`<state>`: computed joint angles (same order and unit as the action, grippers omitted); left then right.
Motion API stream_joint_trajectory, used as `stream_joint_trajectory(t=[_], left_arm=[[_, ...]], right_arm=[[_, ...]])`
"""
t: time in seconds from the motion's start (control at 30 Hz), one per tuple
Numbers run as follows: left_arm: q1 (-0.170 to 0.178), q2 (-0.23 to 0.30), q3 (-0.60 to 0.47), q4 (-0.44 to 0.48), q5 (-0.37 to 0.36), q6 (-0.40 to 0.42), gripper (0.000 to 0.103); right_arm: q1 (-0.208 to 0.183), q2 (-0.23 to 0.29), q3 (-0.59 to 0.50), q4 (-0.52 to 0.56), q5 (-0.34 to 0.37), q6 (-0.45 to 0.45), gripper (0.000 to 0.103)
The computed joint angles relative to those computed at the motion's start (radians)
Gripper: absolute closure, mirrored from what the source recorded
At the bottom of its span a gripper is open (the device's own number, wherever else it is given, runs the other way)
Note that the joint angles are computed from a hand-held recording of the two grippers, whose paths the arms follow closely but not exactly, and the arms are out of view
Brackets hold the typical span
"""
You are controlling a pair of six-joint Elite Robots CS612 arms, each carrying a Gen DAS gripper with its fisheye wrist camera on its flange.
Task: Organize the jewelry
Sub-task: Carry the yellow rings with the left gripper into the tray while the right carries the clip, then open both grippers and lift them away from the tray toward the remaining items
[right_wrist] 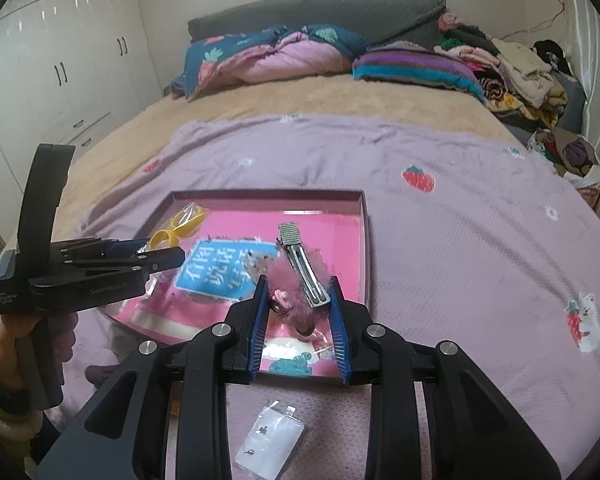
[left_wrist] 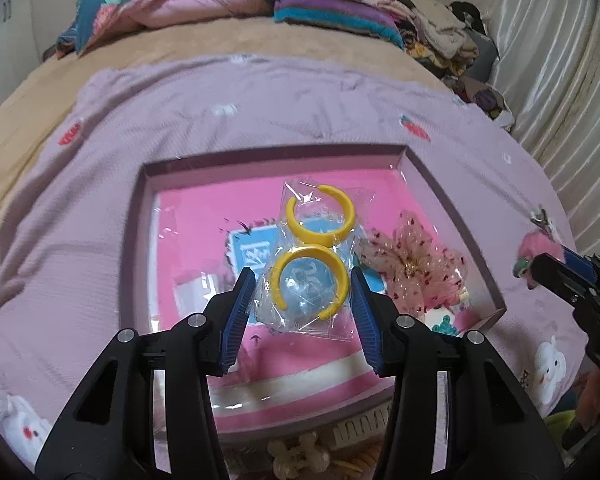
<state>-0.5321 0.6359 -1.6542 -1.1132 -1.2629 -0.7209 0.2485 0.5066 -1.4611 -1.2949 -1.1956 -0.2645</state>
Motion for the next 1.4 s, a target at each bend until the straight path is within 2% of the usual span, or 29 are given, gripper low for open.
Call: stream_joint_trajectory(t=[0.13,0.37,0.47,0.53,0.6,0.73,0.93,1.13,1.4], left_arm=[[0.005,0.006,0.009,-0.004,-0.034,0.009,0.063],[0.005,0.012,0.012,0.003,-0.052,0.028,0.063],[0.003,0.012,0.005,0.009,-0.045,0.032,0.063],[0.002,0.013,0.0,0.011,-0.041,0.028,0.063],[0.0,0.011,-0.004,0.012,-0.034,0.025,0.063],[-0.004,0.01,-0.017,0.017,-0.021,0.016,0.062],[-0.02,0.002,-0.042,0.036,0.02,0.007,0.054],[-0.038,-0.006,-0.071,0.042,0.063,-0.008,0.043],[-0.058,-0.013,-0.11,0.057,0.107,-0.028,0.023]], right_arm=[[0.0,0.004,0.019,0.016,-0.012,0.001,0.076],[0.006,0.01,0.046,0.036,-0.035,0.003,0.075],[0.008,0.013,0.046,0.033,-0.053,0.019,0.068],[0.007,0.017,0.04,0.019,-0.057,0.028,0.055],[0.006,0.022,0.027,0.005,-0.063,0.031,0.049],[-0.005,0.026,0.0,-0.01,-0.044,0.042,0.044],[-0.024,0.03,-0.051,-0.029,-0.013,0.079,0.035],[-0.041,0.034,-0.098,-0.044,0.01,0.106,0.026],[-0.05,0.04,-0.149,-0.051,0.027,0.104,0.021]])
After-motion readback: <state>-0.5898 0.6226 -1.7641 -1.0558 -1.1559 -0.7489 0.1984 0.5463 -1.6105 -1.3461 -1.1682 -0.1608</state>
